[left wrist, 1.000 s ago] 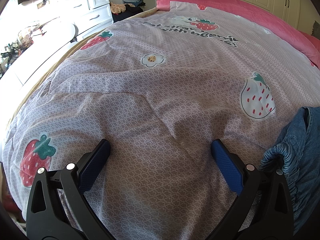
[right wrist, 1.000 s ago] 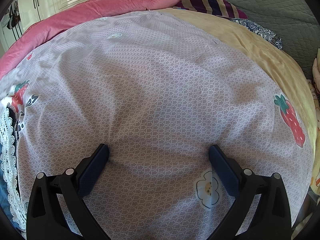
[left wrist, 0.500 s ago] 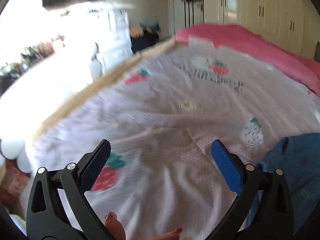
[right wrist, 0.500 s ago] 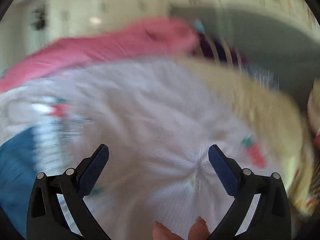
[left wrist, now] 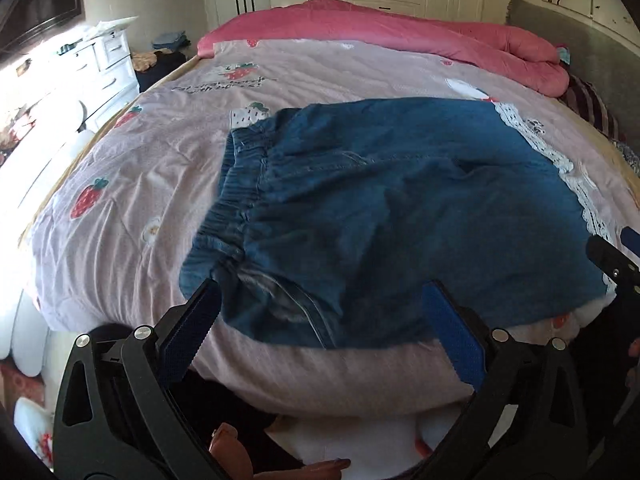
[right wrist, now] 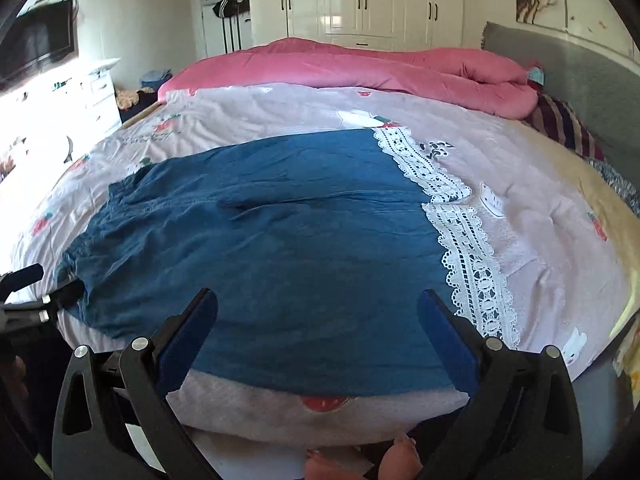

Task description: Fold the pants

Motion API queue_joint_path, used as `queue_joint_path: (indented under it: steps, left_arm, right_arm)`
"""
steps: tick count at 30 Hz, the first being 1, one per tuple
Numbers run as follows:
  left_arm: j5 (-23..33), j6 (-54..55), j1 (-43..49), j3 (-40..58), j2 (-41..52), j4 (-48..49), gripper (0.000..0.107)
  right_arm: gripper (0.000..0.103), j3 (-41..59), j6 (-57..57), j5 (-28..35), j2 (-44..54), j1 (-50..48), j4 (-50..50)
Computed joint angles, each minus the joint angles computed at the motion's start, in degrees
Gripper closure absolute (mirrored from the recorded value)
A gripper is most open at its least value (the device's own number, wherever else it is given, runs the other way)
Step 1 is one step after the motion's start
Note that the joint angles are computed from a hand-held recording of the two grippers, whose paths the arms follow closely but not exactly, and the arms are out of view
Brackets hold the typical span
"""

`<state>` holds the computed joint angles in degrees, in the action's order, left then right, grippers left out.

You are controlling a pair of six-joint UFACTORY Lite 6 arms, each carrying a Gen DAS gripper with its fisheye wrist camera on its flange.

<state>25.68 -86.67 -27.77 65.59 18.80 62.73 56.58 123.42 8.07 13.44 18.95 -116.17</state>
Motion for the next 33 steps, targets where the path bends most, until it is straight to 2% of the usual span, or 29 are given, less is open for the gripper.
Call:
queue_joint_path:
  steps: [2, 5, 10, 17, 23, 27, 29, 33]
  left_arm:
    - [-0.65, -1.04, -0.78, -1.49, -1.37, 0.31, 0.012]
    - [-0.69, 1.47, -1.13, -1.67, -2.26, -2.48, 0.012]
    - [1.78, 2.36, -2.01, -0.74, -1.91, -3.23, 0.012]
    - [-0.65, 1.97, -1.43, -1.01, -2.21, -4.28, 0.012]
    - [0.21, 4.07, -1.90, 0.10, -1.09, -6.43, 0.012]
    - [1.94, 3.36, -3.05, 0.52, -0.84, -5.02, 0.012]
    - [2.06, 2.37, -3.39, 0.23, -1.34, -3.96, 0.012]
    - [2.92, 2.18, -3.83, 0.59, -1.08, -3.37, 0.012]
  right_arm:
    - [0.004, -0.88, -0.19, -0.37, -0.89, -0.36, -0.30]
    - [0.004, -0.75, -6.84, 0.00, 0.00, 0.98, 7.15]
    - [0.004, -1.03, -6.33, 0.54, 0.46, 0.86, 6.73]
    - [0.004, -1.41, -2.47, 0.20, 0.19, 0.26, 3.28]
    - [0.004, -1.97, 0.86, -0.19, -0.52, 0.02, -0.24]
    - [0.004, -2.06, -2.37, -0.29, -0.80, 0.14, 2.95]
    - [0.004, -2.38, -0.09, -0.17, -1.14, 0.13, 0.69]
    - [0.004, -2.23, -1.60, -0.03, -0.91, 0.07, 2.45]
